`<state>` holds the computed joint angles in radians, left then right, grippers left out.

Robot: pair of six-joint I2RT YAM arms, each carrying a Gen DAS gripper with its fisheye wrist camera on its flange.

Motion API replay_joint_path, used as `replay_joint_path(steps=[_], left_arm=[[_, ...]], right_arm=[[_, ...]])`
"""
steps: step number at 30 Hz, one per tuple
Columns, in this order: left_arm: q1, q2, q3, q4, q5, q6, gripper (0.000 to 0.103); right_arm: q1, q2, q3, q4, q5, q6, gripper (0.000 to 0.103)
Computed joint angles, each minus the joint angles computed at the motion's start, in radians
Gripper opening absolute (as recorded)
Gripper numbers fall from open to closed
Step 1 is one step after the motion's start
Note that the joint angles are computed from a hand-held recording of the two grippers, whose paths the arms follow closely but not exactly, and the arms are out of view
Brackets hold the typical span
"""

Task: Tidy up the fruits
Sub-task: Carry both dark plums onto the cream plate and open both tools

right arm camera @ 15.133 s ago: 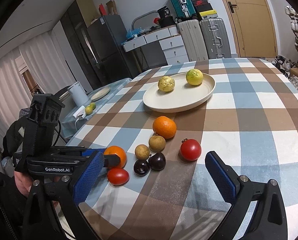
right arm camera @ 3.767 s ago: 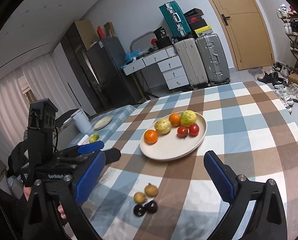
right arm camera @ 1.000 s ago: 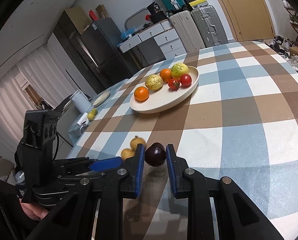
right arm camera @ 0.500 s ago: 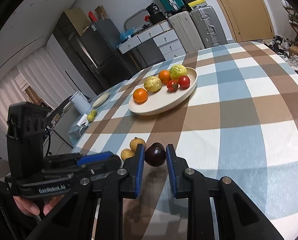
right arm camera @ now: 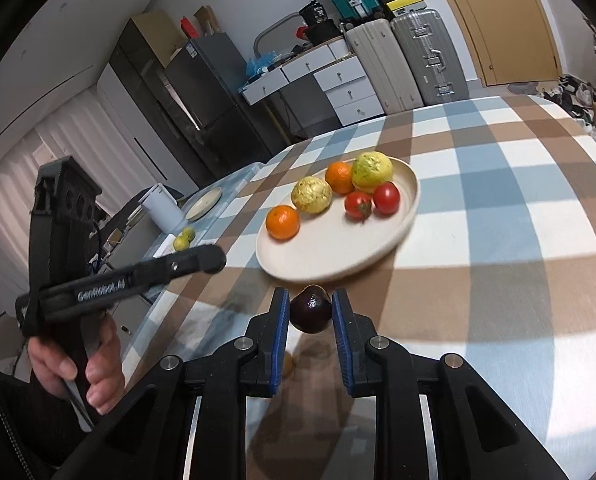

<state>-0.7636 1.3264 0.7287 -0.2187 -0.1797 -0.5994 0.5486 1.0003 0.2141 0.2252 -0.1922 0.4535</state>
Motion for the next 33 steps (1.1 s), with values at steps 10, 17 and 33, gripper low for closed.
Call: replay_joint_path(steps=[10,17,33], left_arm=[[0.120,0.275,0.131,0.136,0.152,0.082,0.022],[0.141,0.438,0.237,0.175,0.179,0.102,0.022],[0.172,0.568,0.337,0.206,0.230,0.129,0.022]], right_arm=[[-0.110,0.377,0.239,0.118,-0.123,-0.065,0.022],[-0.167,0.569,0.462,0.038,-0.164,-0.152,0.022],[-0.157,0.773,0.656,-0.023,-0.146,-0.176,0.023]])
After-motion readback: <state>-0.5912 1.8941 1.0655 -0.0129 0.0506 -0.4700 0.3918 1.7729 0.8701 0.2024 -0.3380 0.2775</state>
